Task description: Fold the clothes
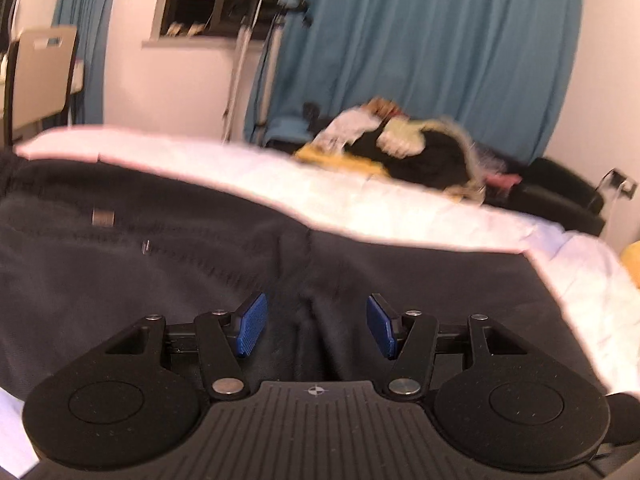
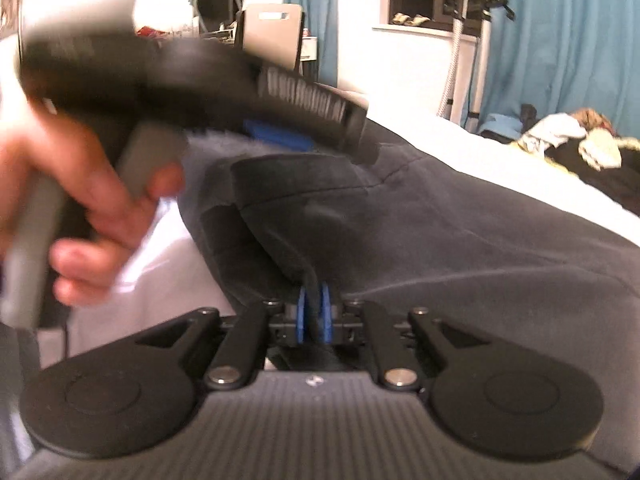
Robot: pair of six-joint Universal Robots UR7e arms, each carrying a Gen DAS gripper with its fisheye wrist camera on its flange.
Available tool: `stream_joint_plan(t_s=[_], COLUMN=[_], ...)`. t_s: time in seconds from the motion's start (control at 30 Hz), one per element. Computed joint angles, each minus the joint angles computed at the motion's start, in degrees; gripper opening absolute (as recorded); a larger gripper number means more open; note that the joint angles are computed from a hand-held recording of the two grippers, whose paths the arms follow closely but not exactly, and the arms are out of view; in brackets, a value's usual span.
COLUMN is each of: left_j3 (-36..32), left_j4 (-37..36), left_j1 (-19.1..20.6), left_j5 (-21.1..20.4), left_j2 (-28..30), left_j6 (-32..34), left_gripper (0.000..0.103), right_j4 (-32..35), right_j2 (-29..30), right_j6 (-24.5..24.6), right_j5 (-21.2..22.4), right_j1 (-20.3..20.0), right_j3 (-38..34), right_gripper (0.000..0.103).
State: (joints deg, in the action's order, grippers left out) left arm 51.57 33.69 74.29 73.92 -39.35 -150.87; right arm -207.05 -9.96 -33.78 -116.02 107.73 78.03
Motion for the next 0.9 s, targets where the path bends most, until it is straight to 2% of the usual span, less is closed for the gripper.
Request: stream_joint_plan(t_s=[0.1, 0.17, 0.23, 0.27, 0.4, 0.53, 0.57, 0.63, 0.8, 0.83, 0.9], left_j3=[-2.45, -1.65, 0.17, 0.31, 0.84, 1.9, 2.32, 2.92, 4.02, 4.21, 4.37], left_j4=[1.22, 0.4, -0.51, -0.58, -0.82, -1.49, -1.52, -1.69, -2.74, -2.95, -2.99], left_j1=[0.98, 1.08, 1.02, 1.04, 1.1, 0.74, 0.71, 0.63, 0.3, 0.28, 0.35], left_j5=[-0.48, -0.08, 0.36, 0.31, -0.1, -0.66, -0.38, 0.07, -0.28, -0.35, -0.2], left_j2=[1.82, 1.26, -0.01, -0.06, -0.3, -0.76, -0.98, -1.2, -1.26, -1.3, -1.36], left_j6=[0.06, 0.04, 0.89, 0.88, 0.71, 0.83, 0.78, 1.51, 3.11, 3.2, 3.06], left_gripper=[0.061, 0.061, 0.061, 0.061, 0.062, 0.063, 0.067, 0.07, 0.071, 0.072, 0.073], right_j4=[-0.58, -1.47, -3.17, -4.99, -13.87, -21.57, -22.61, -23.91, -23.84, -24.2, -25.42], right_j2=[-0.89, -1.42, -2.72, -3.29, -4.75, -3.03, -2.56, -1.86, 1.89, 3.39, 6.41], right_j6=[1.6, 2.72, 5.28, 6.39, 8.59, 3.96, 3.44, 3.51, 3.65, 2.41, -3.37], right_j5=[-0.51, -0.91, -0.37, 0.04, -0.16, -6.3, -7.89, -10.31, -10.75, -10.29, -8.52], right_j1=[0.32, 0.54, 0.5, 0.43, 0.25, 0.12, 0.04, -0.39, -2.8, -3.18, -3.76], right_j3=[1.27, 1.99, 3.5, 4.26, 6.15, 3.05, 2.14, 0.62, -4.62, -6.38, -9.35], right_gripper=[0.031, 0.032, 0.037, 0.044, 0.056, 0.071, 0.078, 0.079, 0.083, 0.086, 0.091])
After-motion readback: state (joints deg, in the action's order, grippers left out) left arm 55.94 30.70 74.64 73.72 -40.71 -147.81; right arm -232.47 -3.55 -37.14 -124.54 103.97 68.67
